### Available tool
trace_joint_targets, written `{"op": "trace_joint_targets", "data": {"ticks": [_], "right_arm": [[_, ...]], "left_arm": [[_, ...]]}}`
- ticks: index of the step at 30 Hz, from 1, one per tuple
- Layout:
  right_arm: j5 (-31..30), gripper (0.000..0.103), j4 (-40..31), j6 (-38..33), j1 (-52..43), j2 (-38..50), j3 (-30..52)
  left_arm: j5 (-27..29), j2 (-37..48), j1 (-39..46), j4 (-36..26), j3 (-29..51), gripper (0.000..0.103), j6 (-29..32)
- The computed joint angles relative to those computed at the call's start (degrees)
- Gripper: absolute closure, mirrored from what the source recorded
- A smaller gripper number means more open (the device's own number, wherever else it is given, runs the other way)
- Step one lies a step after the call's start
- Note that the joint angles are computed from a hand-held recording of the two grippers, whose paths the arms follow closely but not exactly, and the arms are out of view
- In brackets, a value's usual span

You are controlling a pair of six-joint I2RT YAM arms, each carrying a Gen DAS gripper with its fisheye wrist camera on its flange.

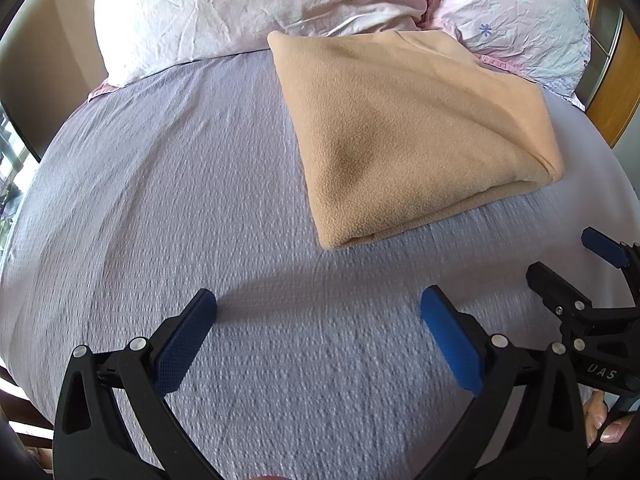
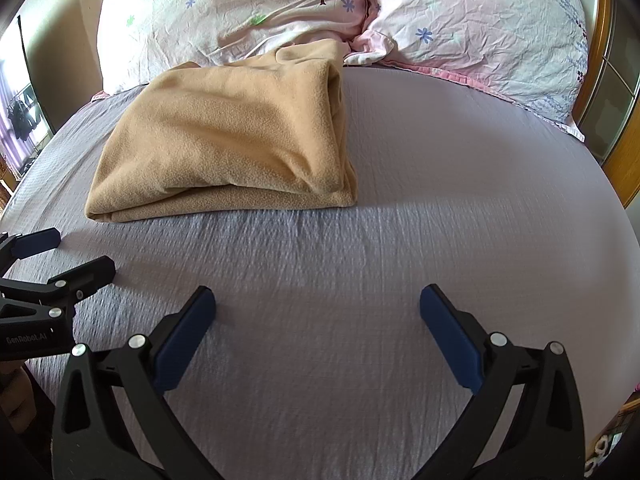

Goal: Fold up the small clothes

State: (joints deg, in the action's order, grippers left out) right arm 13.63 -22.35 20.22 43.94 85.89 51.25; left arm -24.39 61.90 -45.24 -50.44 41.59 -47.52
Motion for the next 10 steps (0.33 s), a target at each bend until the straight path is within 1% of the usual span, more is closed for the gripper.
{"op": "trace_joint_targets", "data": {"ticks": [10], "right_arm": [[0.0,0.002,-0.1,0.0,0.0,0.0,0.1]], "left_arm": [[-0.3,-0.3,-0.2,0.1,-0.3,0.001,0.0]]}}
